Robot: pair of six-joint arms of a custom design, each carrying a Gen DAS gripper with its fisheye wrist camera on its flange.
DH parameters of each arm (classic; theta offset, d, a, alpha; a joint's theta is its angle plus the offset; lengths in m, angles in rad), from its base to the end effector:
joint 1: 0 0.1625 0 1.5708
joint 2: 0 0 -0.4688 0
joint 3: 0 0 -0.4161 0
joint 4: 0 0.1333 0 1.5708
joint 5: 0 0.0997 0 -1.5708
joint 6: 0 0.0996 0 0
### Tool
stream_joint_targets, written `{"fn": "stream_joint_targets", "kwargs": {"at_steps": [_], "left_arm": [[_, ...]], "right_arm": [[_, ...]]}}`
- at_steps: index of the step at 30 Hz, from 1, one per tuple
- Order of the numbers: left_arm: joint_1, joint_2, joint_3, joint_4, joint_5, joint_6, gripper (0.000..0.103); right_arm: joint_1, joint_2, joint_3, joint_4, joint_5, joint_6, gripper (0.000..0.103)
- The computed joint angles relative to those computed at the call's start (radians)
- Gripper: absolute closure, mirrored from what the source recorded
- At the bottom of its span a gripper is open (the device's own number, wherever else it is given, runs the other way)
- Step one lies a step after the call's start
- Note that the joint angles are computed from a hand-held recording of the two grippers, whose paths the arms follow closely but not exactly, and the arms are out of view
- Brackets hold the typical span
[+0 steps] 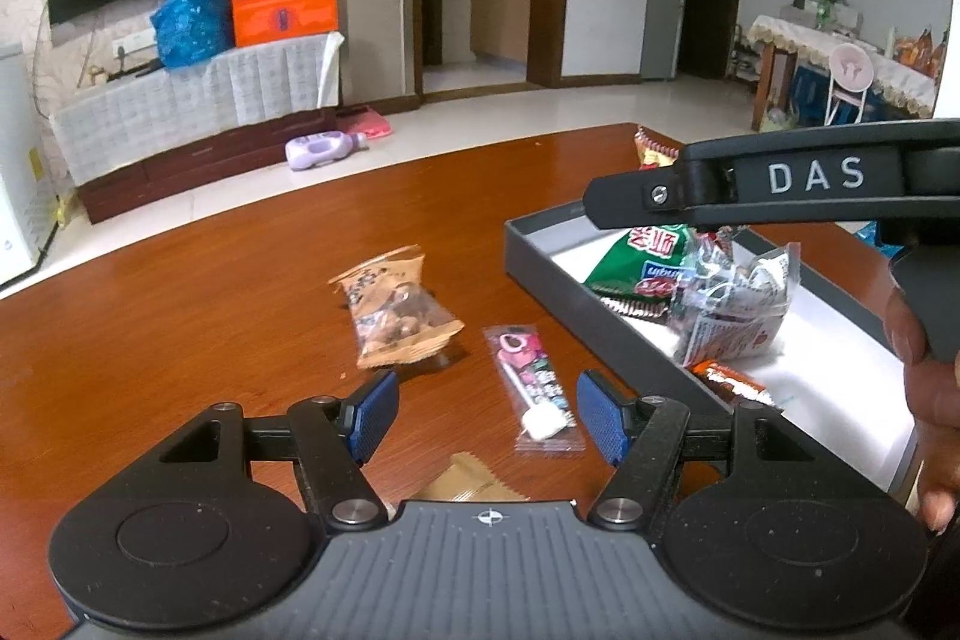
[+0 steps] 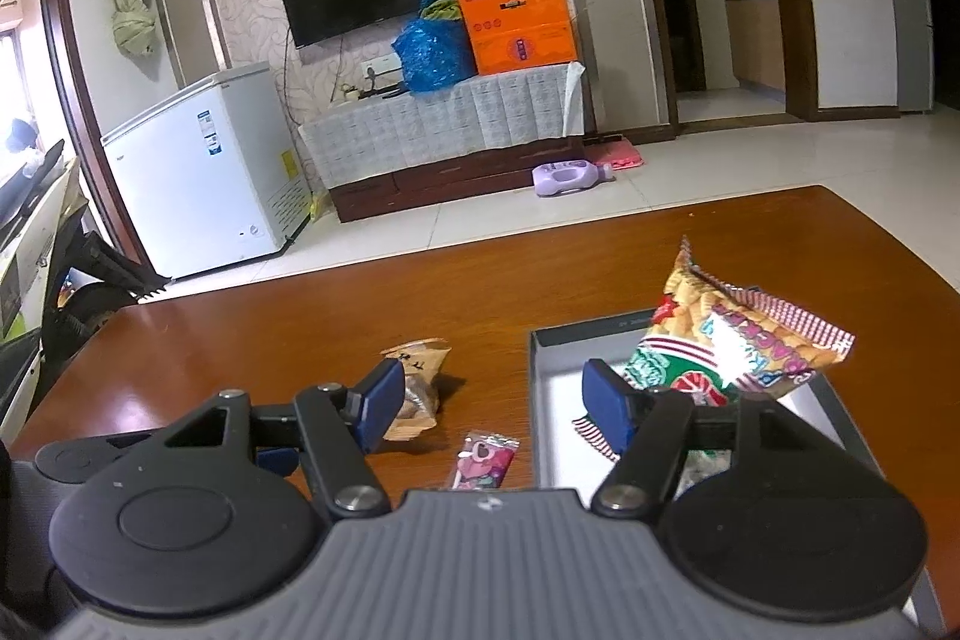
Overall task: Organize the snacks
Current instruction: 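Move both open grippers back over the loose snacks on the table, then grasp the red wrapped bar with the left gripper while the right grasps the panda packet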
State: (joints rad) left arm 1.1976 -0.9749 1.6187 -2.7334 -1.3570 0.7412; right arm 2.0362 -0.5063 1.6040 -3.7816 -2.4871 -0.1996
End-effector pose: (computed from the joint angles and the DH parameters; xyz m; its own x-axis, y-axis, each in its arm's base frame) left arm -0.1226 -0.7368 0.2657 -0.4858 0.7365 -0.4707 0.8738 0.4221 -0.2414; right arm 0.3618 -0.5994 0.0821 -0.8069 0.2773 0.5215 -0.3656 0.4590 -0.8098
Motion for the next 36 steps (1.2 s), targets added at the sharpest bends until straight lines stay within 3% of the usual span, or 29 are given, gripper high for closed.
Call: {"fn": "stream_joint_targets", "kwargs": {"at_steps": [36], "left_arm": [[0.064,-0.092,0.015,0.071,0.02,0.041,0.036]], "right_arm": [[-0.008,0.018,0.01,0.176,0.077,-0.042,0.035]]}}
